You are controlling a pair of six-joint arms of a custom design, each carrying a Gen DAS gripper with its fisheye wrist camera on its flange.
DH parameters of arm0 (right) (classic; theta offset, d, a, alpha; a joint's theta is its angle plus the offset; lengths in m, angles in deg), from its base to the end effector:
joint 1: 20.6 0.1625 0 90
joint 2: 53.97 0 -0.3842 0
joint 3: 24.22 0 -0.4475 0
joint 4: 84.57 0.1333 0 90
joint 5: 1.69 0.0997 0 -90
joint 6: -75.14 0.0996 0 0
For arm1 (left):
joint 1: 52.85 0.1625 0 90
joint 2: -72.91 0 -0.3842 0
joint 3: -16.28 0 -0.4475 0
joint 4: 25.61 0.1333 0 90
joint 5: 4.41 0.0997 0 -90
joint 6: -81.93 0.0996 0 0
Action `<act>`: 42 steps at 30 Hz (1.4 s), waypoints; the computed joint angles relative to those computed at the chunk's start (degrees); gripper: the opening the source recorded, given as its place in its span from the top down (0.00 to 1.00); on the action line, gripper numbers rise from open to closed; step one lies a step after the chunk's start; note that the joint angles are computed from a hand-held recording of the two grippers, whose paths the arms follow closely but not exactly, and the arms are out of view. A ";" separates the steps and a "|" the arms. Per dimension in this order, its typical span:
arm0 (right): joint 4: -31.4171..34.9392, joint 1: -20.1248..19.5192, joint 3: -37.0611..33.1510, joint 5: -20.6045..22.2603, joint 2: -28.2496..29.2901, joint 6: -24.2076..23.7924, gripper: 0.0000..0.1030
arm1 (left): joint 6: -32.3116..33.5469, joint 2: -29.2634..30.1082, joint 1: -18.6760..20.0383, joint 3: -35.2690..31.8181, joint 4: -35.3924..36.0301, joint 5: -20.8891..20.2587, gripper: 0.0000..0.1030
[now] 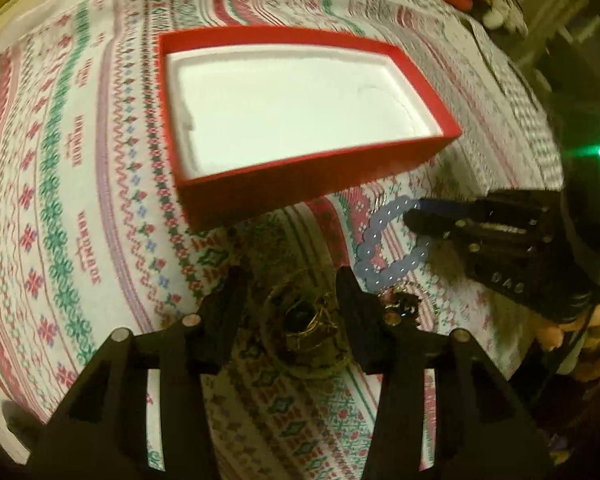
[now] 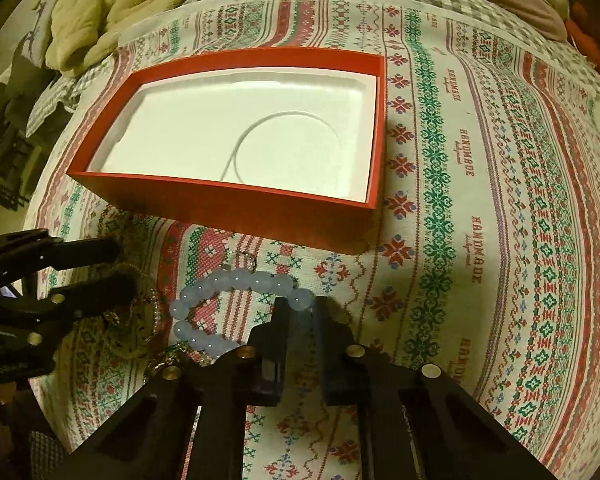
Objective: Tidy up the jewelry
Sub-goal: 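Grasp the silver bangle with the left tool while the right tool grasps the light blue bead bracelet, then carry the bangle with the left tool while the right tool carries the bead bracelet into the red box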
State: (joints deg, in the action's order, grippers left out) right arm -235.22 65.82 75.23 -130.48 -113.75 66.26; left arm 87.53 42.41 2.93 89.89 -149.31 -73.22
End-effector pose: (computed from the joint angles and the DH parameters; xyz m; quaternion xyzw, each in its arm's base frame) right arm 0.0296 -0.6619 0.1720 -0.0175 -0.9293 0.1353 0.3432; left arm -0.2767 -0.7079 -0.0562 0.3478 0.9159 0.0328 0.1975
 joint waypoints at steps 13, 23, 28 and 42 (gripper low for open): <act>-0.15 -0.34 3.83 2.29 -4.48 0.23 0.89 | -0.38 -1.72 -1.52 4.42 -3.49 3.58 0.87; -4.68 0.34 7.91 4.66 -8.94 -1.62 0.89 | -0.94 -5.47 -1.23 7.37 -7.54 0.69 0.95; -6.69 0.96 9.68 5.65 -10.77 -2.57 0.89 | -0.96 -7.54 -1.25 9.35 -10.26 0.07 0.95; -10.43 3.58 9.76 8.05 -12.44 -2.98 0.89 | 0.28 -10.22 -3.46 12.15 -17.16 -2.59 0.95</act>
State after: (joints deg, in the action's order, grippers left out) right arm -245.65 69.40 85.00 -122.43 -126.19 63.28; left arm 87.81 32.19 -0.54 102.04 -166.47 -75.81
